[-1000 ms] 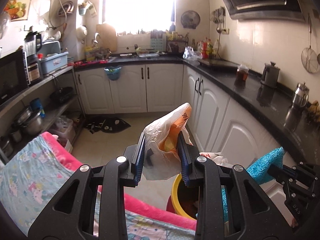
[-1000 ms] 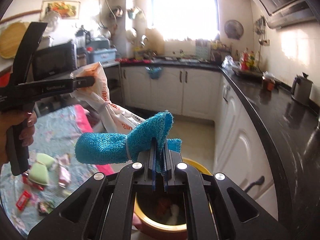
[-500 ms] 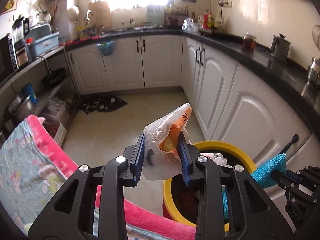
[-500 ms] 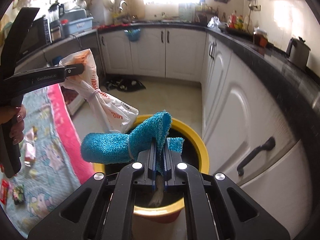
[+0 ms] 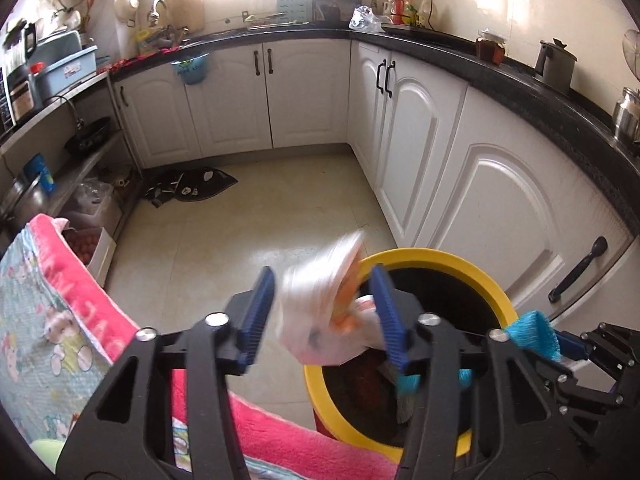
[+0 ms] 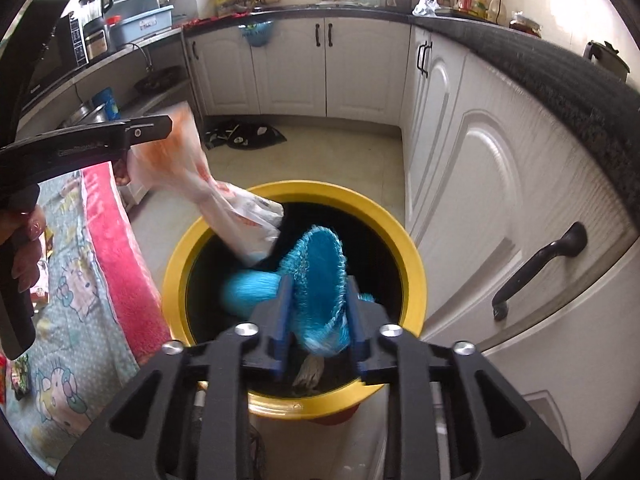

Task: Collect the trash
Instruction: 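Carry both items to the yellow bin and open both tools to drop them, then move both open tools back over the table toward the remaining trash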

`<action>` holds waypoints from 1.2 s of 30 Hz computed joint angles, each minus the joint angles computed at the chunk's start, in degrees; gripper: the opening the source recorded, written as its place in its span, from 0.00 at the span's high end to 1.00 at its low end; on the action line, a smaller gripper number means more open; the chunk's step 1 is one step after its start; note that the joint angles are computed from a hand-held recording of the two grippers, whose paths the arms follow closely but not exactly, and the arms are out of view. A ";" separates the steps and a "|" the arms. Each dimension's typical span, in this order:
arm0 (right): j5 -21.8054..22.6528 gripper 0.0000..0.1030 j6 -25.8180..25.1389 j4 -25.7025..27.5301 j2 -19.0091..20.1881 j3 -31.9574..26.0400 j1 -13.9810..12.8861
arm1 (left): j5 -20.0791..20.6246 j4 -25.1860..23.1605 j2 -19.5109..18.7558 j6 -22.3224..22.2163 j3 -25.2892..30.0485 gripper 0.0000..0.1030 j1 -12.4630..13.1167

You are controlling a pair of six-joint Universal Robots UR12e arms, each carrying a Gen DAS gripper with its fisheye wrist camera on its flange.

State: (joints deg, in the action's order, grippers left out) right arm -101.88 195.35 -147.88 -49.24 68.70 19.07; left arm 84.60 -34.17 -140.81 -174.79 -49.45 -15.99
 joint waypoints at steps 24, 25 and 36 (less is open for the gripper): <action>-2.17 0.38 -0.85 -11.38 -1.46 0.84 1.80 | -1.60 10.73 10.57 -9.92 -16.35 0.10 3.53; -2.03 0.38 -1.02 -11.86 -1.52 0.80 1.93 | -1.35 11.63 11.14 -10.17 -17.27 0.10 3.69; -0.47 0.26 -3.49 -16.72 -1.85 -0.03 3.56 | 0.71 19.52 17.23 -13.83 -26.38 0.10 5.90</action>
State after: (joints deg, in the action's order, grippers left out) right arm -102.35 191.85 -164.60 -51.09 68.67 22.63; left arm 85.31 -14.66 -123.58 -188.62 -75.82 -10.10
